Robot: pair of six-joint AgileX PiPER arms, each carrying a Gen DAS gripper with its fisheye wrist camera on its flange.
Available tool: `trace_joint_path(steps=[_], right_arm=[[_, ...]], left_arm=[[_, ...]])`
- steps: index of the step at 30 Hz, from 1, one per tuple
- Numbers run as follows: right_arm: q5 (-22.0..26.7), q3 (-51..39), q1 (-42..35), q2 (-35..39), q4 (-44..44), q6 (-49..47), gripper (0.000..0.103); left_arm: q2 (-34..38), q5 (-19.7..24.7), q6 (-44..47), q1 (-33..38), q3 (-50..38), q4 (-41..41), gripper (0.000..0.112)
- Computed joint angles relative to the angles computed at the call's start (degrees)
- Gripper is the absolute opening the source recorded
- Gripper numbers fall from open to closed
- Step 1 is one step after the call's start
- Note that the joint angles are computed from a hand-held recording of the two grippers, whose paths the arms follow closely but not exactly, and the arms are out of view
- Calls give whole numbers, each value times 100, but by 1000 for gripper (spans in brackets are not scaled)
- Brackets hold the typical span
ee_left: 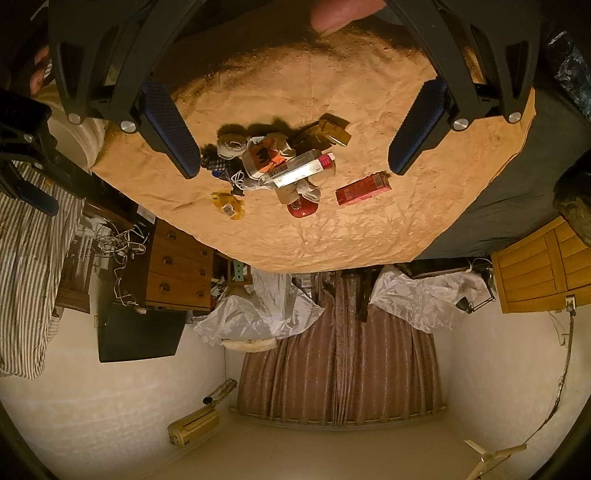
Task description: Collect trash
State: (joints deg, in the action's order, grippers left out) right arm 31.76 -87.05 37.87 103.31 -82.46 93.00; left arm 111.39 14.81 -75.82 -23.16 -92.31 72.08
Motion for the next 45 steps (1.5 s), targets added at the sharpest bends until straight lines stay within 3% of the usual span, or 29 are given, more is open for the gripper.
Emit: trace_joint_path(steps=[45], right_arm=[[-84, -139, -81, 131, 455, -415, 99]], left_arm=[[9, -32, -269, 35, 163, 291, 98]])
